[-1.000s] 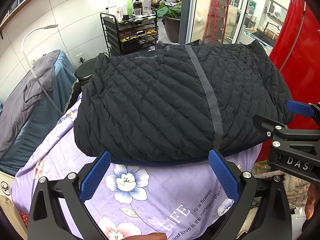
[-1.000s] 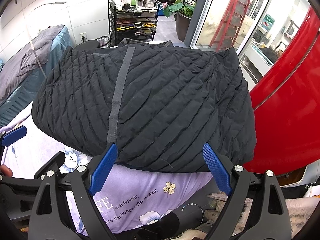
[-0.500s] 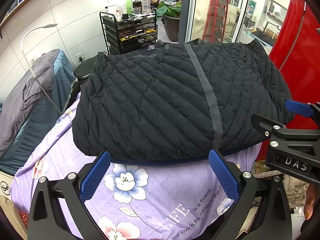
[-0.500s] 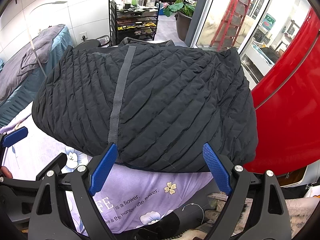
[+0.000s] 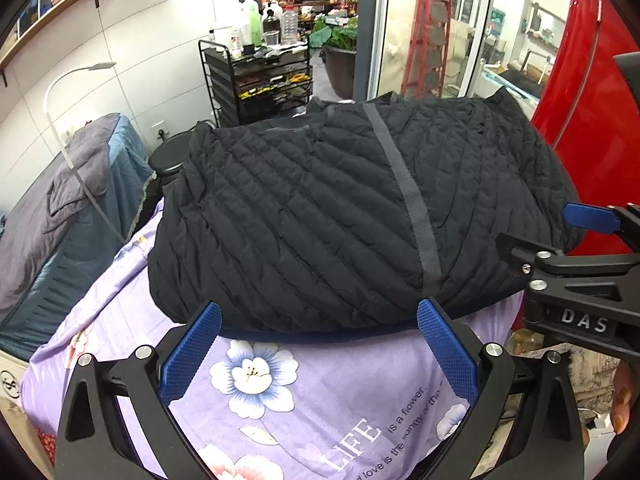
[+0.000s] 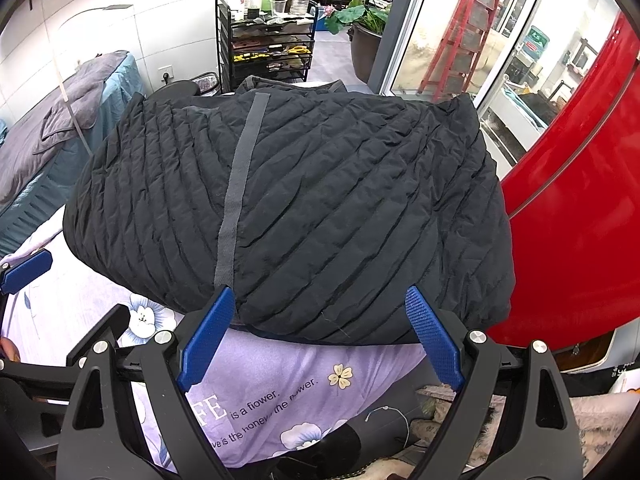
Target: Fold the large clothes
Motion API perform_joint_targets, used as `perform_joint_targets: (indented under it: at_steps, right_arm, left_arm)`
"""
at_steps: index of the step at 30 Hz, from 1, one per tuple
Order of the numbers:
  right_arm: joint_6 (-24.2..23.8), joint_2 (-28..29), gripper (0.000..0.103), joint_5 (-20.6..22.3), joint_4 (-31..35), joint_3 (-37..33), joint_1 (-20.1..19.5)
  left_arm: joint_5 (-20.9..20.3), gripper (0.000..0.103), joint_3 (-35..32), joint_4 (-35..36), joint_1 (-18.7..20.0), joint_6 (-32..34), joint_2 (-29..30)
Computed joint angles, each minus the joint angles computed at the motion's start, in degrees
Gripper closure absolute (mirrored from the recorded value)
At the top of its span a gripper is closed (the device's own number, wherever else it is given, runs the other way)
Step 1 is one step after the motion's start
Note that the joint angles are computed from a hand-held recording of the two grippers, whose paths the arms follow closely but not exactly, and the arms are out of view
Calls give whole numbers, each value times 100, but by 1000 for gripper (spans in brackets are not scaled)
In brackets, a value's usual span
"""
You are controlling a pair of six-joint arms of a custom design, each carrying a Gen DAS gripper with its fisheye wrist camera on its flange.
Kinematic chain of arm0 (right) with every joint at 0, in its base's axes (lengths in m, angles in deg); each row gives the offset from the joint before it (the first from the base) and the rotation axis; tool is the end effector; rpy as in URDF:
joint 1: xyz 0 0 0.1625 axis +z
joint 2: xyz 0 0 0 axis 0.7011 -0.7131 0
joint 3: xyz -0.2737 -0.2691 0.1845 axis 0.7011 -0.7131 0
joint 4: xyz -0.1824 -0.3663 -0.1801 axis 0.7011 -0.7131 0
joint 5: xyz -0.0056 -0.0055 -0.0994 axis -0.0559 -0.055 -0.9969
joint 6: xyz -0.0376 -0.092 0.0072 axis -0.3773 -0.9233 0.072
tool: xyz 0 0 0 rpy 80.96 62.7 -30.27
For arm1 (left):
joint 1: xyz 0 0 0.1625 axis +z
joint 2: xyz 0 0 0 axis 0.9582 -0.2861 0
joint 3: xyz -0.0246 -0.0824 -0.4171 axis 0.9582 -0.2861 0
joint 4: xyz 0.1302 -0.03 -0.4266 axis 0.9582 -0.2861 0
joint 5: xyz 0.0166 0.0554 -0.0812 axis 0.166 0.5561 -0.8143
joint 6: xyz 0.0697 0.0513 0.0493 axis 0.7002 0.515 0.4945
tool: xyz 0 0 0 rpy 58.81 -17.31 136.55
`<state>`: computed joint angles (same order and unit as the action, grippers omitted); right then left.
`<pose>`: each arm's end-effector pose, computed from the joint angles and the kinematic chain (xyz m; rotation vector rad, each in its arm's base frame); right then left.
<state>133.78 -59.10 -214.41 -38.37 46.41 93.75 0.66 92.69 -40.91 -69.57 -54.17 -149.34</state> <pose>0.4117 -0.3014 0.3955 -0.0906 -2.0949 0.6719 -0.5254 -0.2218 0.2024 0.8409 2.3231 -0.4655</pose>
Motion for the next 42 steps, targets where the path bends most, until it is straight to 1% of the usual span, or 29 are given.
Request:
perform_joint_targets:
  at_steps: [4,42]
  right_arm:
    - [-7,-12,17,8,-7,5,4]
    - [-129,6,17,19,-83,-8,-4]
  left_arm:
    - [34,6,-55,115,9,-25,26]
    - [2,6,-93,189,15,-32,46]
